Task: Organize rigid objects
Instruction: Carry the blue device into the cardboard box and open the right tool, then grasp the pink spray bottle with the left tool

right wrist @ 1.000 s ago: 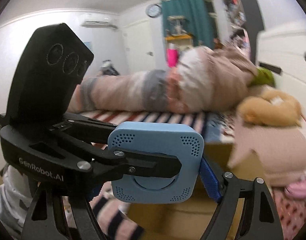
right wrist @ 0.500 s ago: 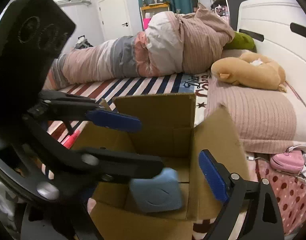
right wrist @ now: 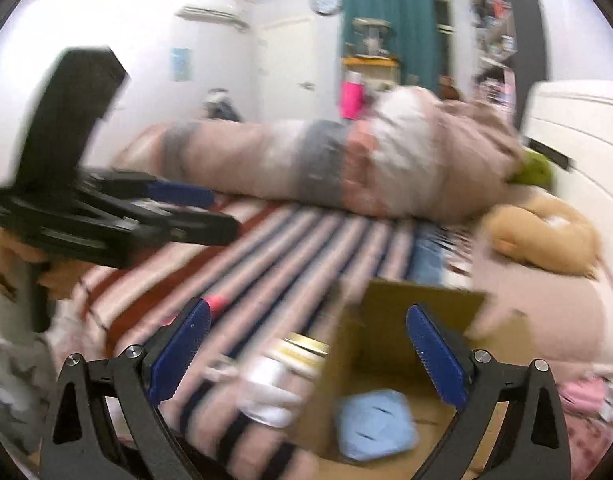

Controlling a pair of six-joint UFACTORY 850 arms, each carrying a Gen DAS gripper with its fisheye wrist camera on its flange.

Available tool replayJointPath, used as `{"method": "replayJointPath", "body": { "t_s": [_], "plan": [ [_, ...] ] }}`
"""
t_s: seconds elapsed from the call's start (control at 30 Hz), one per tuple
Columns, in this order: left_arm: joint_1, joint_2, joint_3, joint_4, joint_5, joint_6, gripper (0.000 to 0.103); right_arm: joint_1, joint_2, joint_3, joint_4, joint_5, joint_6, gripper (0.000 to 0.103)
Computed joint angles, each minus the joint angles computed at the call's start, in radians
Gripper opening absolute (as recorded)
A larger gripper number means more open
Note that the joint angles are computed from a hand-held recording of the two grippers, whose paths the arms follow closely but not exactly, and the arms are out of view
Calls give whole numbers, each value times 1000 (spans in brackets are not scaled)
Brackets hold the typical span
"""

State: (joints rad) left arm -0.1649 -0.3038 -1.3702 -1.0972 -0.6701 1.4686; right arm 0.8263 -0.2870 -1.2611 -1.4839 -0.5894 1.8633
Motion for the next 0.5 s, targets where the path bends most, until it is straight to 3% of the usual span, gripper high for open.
{"method": "replayJointPath", "body": {
  "t_s": [0.13,0.23,0.3,0.5],
  "plan": [
    [76,-6,43,-75,77,70,67,2,-91,-108,3,106,-39,98],
    [116,-40,60,-111,106,106,67,-8,-180,-200,119,199,-174,98],
    [135,-72,64,-130,119,127,67,-13,-232,-248,231,232,-285,89],
    [159,-169,62,-135,141,121,67,-53,-382,-362,708,269,-736,81]
  ]
}}
